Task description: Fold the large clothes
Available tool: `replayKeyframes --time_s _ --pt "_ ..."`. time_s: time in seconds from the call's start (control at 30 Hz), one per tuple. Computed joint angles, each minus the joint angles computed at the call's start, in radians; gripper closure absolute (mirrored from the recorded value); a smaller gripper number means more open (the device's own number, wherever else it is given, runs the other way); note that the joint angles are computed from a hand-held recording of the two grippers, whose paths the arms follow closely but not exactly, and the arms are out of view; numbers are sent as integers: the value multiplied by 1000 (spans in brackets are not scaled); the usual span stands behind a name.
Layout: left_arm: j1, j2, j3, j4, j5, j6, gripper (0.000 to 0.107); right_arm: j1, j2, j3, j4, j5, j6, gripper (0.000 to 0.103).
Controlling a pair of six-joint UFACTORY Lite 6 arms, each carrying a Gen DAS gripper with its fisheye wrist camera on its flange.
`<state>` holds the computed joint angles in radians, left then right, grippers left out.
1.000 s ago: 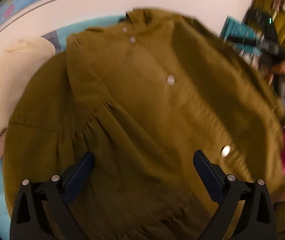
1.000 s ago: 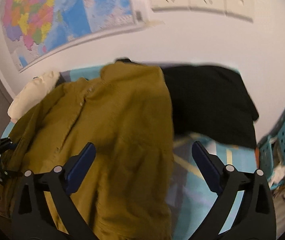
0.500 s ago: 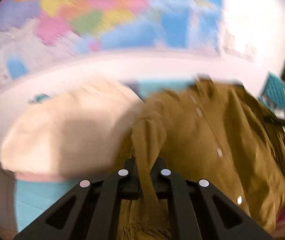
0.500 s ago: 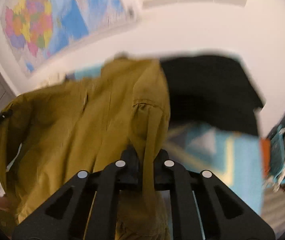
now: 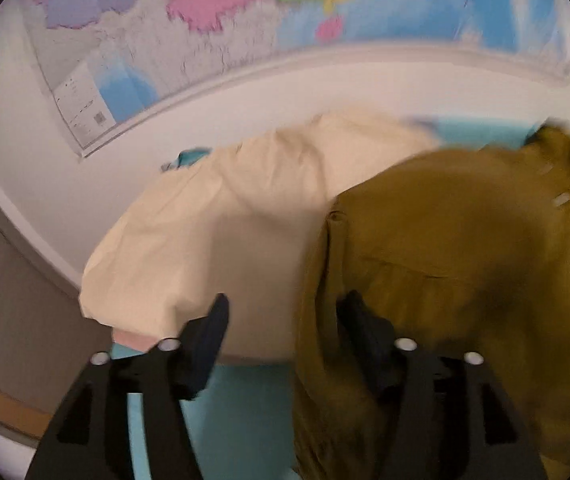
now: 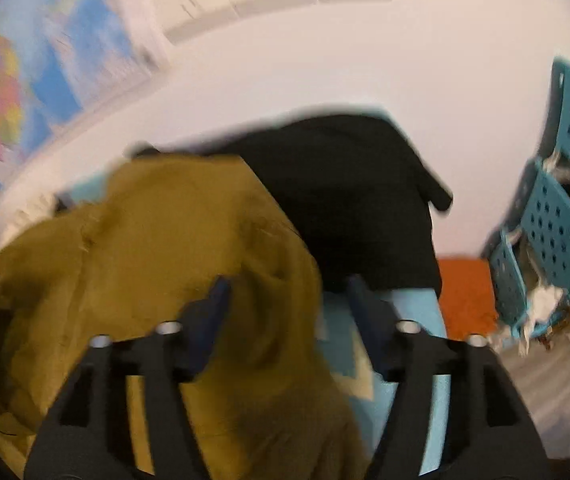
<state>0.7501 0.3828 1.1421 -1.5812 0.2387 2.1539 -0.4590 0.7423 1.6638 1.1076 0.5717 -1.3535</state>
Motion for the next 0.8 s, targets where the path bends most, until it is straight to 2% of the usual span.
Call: replayKeyframes --time_s 0.03,0.07,0.1,0.17,0.27,0.37,0.47,0.53,0.57,0.6,0.63,0.67,0.7,0.73,0.8 --pt "48 -72 -53 97 104 -70 41 -1 -57 -67 63 7 -73 35" --pt "92 -122 -83 184 193 -126 30 -5 -133 -146 100 55 -135 35" --pt "129 -175 -122 243 275 -153 26 -14 -198 -218 128 131 -199 35" --pt "219 -319 -262 321 457 -119 25 5 -338 -382 164 207 -335 32" --pt "308 -474 -443 440 585 -76 21 75 -522 -618 172 310 -483 27" --pt "332 -545 -567 557 627 -110 18 197 -662 -812 141 374 -570 26" --pt "269 -611 -691 565 501 -158 18 355 -766 -963 131 357 -646 23" --pt "261 -547 -690 534 487 -197 37 457 -806 -1029 139 297 -677 23" --pt "248 -541 -698 512 453 -205 63 521 -831 -1075 156 224 -708 23" --pt "230 -512 -689 498 413 -231 82 574 -832 -1095 173 166 -721 23" --pt "230 -473 -662 492 409 -237 90 609 -820 -1105 181 118 -737 27" --pt "244 -468 -651 485 418 -232 101 660 -819 -1130 226 38 -782 42" --pt "269 -491 -644 482 429 -223 102 692 -811 -1141 260 -24 -813 53" --pt "302 -512 -625 502 460 -237 102 698 -806 -1144 259 -45 -802 70" --pt "370 -516 -563 536 540 -258 104 628 -754 -1082 210 41 -723 77"
